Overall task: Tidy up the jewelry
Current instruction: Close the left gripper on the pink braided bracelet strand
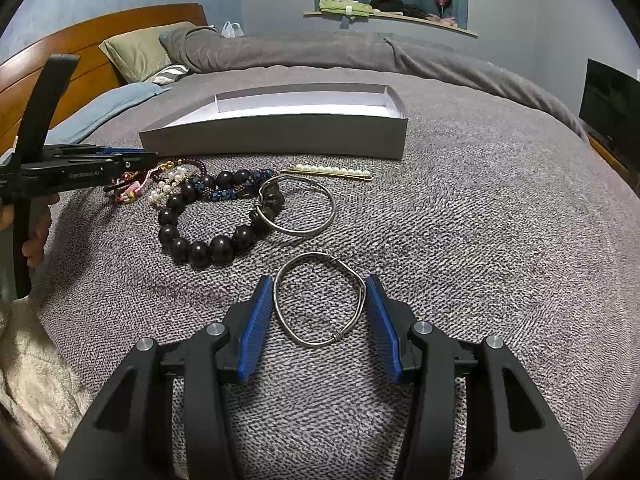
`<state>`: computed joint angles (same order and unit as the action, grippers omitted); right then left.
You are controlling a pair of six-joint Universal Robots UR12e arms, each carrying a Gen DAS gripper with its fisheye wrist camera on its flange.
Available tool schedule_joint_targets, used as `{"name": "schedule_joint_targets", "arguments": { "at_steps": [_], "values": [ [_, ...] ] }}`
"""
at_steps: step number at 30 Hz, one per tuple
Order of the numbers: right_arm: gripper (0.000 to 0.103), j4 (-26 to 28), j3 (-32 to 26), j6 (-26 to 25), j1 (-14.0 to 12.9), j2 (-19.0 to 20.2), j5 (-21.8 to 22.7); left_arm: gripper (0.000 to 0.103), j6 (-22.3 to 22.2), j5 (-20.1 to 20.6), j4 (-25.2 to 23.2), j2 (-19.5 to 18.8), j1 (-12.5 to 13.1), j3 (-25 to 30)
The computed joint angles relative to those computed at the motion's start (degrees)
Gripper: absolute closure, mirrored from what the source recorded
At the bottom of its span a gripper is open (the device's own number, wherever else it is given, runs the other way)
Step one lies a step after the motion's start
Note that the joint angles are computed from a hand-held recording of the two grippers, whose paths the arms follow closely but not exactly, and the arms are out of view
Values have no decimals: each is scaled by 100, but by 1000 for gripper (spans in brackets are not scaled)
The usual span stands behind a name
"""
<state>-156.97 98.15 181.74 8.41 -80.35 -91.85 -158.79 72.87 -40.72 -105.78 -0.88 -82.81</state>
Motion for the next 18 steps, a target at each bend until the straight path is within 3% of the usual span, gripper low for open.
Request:
{"name": "schedule_joint_targets", "arguments": {
  "at_steps": [2,18],
  "values": [
    [55,-4,-4,2,0,4,3,96,33,-72,-16,19,8,-10],
    [55,-22,4,17,-13,2,34,101,-222,-557,392,274,238,-106]
  ]
}}
